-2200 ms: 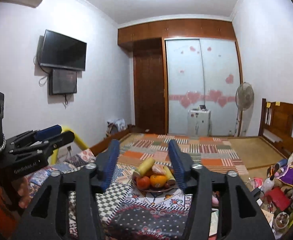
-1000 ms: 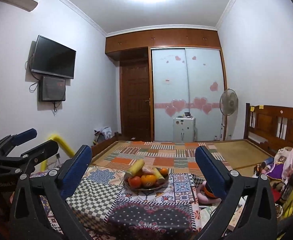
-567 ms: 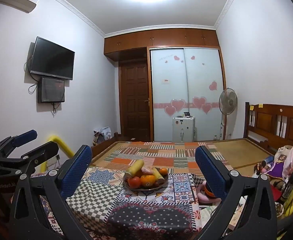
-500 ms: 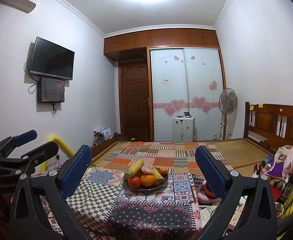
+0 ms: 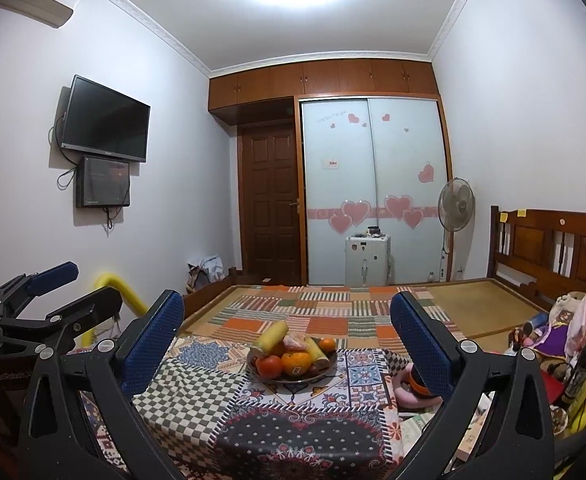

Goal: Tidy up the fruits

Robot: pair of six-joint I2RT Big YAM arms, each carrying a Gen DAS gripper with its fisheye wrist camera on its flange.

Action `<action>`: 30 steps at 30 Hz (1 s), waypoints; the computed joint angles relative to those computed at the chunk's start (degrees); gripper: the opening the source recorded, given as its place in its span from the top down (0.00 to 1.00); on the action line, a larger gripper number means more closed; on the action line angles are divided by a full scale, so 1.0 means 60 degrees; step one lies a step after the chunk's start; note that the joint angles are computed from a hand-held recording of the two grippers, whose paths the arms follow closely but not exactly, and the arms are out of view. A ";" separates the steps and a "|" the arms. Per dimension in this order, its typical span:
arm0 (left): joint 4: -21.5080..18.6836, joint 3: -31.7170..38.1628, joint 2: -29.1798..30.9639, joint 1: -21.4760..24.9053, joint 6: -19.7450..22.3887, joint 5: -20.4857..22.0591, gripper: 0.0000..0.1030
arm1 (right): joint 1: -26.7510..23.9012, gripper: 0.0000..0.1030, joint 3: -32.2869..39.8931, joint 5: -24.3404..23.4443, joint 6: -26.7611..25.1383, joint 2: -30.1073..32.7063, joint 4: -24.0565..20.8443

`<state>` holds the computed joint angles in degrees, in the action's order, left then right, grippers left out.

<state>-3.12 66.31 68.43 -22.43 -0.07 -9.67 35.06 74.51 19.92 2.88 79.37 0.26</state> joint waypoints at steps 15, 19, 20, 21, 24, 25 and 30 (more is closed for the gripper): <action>-0.0041 -0.0023 -0.0042 0.0035 -0.0082 0.0056 0.00 | 0.0041 0.00 -0.0029 0.0020 -0.0017 -0.0066 0.0029; -0.0115 -0.0018 -0.0062 0.0032 -0.0057 0.0144 0.00 | 0.0047 0.00 -0.0023 0.0026 -0.0029 -0.0067 0.0025; -0.0118 -0.0021 -0.0069 0.0025 -0.0042 0.0145 0.00 | 0.0047 0.00 -0.0023 0.0026 -0.0029 -0.0067 0.0025; -0.0123 -0.0018 -0.0072 0.0023 -0.0036 0.0150 0.00 | 0.0048 0.00 -0.0026 0.0039 -0.0025 -0.0057 0.0029; -0.0137 -0.0028 -0.0090 0.0035 -0.0062 0.0204 0.00 | 0.0031 0.00 -0.0038 0.0019 -0.0033 -0.0084 0.0000; -0.0147 -0.0029 -0.0092 0.0039 -0.0067 0.0216 0.00 | 0.0018 0.00 -0.0022 -0.0001 -0.0014 -0.0079 -0.0029; -0.0246 0.0011 -0.0072 0.0073 -0.0095 0.0328 0.00 | -0.0015 0.00 0.0015 -0.0063 0.0079 -0.0051 -0.0131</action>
